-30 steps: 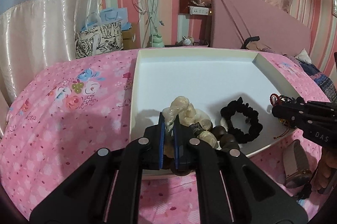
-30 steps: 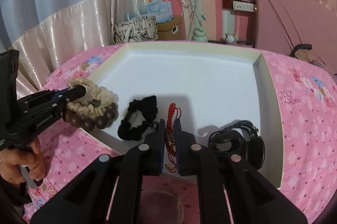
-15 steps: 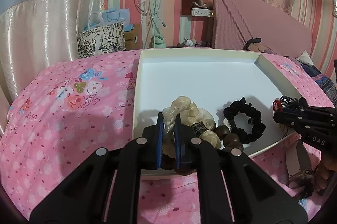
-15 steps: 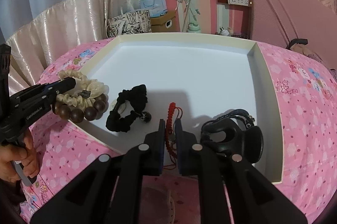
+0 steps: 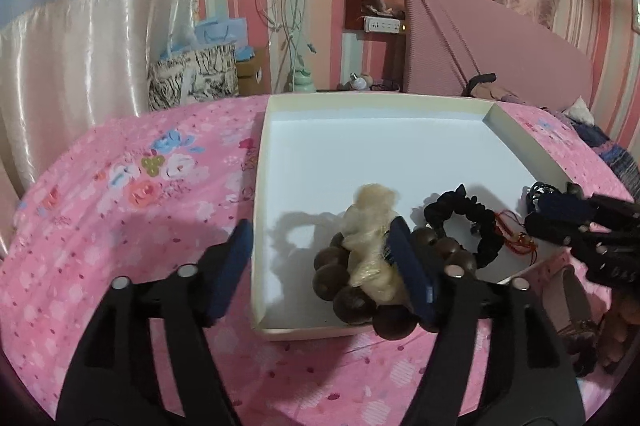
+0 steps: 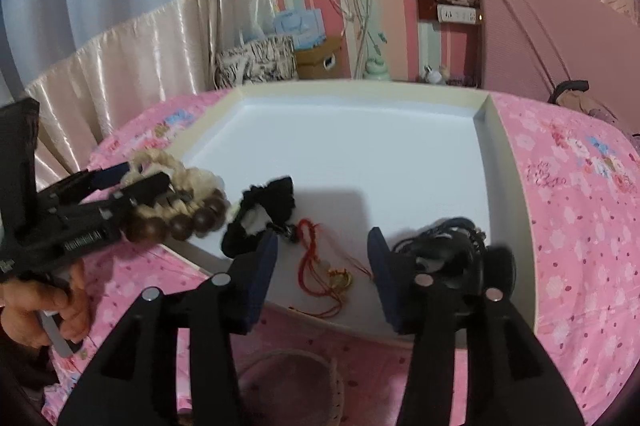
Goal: Organize jewelry
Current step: 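Open both tools and lift them out of the tray toward the remaining jewelry, then grasp the cream-strap watch with the right tool while the left grasps the red knot pendant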
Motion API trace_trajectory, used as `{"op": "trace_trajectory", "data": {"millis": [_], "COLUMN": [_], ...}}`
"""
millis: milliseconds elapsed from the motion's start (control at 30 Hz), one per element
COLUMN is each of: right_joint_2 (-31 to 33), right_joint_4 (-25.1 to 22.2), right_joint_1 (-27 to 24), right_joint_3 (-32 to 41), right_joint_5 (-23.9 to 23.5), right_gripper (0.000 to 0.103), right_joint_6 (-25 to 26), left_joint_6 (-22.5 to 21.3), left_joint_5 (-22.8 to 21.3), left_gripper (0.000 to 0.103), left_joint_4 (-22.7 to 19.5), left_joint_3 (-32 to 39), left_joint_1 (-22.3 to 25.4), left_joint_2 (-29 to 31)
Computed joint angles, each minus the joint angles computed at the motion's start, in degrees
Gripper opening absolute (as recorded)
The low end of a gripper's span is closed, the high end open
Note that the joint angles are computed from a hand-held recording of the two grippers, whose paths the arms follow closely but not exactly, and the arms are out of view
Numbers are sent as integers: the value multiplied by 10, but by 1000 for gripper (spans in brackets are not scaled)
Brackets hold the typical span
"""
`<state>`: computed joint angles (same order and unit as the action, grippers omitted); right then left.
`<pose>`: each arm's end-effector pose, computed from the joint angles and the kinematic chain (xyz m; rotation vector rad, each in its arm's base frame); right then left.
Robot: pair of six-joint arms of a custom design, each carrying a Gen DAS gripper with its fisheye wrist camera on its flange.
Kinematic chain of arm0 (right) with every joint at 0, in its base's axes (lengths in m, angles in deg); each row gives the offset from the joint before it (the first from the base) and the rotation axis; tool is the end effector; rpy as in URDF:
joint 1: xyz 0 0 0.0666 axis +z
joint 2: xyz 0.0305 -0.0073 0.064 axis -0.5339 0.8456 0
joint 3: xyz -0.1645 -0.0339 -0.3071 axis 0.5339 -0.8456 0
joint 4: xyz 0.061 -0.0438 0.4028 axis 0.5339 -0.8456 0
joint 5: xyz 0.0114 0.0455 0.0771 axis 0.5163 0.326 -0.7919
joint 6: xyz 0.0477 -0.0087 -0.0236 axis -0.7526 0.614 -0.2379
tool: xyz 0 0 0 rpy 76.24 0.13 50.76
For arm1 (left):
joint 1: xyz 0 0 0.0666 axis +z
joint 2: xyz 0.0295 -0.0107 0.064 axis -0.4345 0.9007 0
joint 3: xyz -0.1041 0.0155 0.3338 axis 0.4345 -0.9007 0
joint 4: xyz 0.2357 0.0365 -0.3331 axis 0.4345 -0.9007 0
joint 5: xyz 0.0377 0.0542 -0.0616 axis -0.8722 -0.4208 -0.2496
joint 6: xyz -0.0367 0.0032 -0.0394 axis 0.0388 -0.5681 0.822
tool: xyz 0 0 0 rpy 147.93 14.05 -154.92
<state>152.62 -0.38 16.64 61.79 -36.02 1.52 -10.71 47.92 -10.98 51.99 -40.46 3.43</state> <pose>0.3327 0.3527 0.3574 0.2953 2.3203 0.1873 0.4239 -0.1218 0.3528 0.6512 2.1274 -0.3427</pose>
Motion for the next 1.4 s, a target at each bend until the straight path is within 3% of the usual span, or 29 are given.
{"op": "trace_trajectory", "data": {"millis": [133,300,433,633,733,900,1033,1133,1233,1300,1367,1400], "right_joint_2": [-14,-50,-65,-96,-100,-86,-60,-45,-34,-29,-27,-28], "right_joint_4": [-14,-32,-63,-144,-168,-162,-152,-156,-158,-156,-142,-131], "right_joint_1": [7,11,19,63,86,101,95,89,85,83,78,74], "right_joint_3": [7,2,1,-22,-33,-41,-32,-25,-18,-17,-20,-24], "right_joint_5": [23,45,60,94,95,80,62,50,42,32,13,1], "right_gripper": [49,55,55,55,55,55,55,55,51,43,28,25], "right_joint_6": [0,-13,-32,-116,-159,-187,-179,-173,-165,-156,-141,-132], "left_joint_6": [-4,13,7,-36,-58,-105,-131,-123,-120,-127,-135,-139], "left_joint_5": [10,33,47,55,79,94,108,117,74,35,13,9], "left_gripper": [76,87,88,88,88,88,87,87,74,60,57,55], "left_joint_4": [-8,-47,-81,-107,-147,-209,-248,-268,-270,-274,-267,-268], "left_joint_3": [1,22,37,-3,-39,-106,-145,-155,-166,-174,-182,-182], "left_joint_1": [4,20,29,50,73,89,87,80,41,7,-10,-13], "left_joint_2": [-12,-29,-39,-101,-147,-223,-270,-281,-288,-280,-287,-287]}}
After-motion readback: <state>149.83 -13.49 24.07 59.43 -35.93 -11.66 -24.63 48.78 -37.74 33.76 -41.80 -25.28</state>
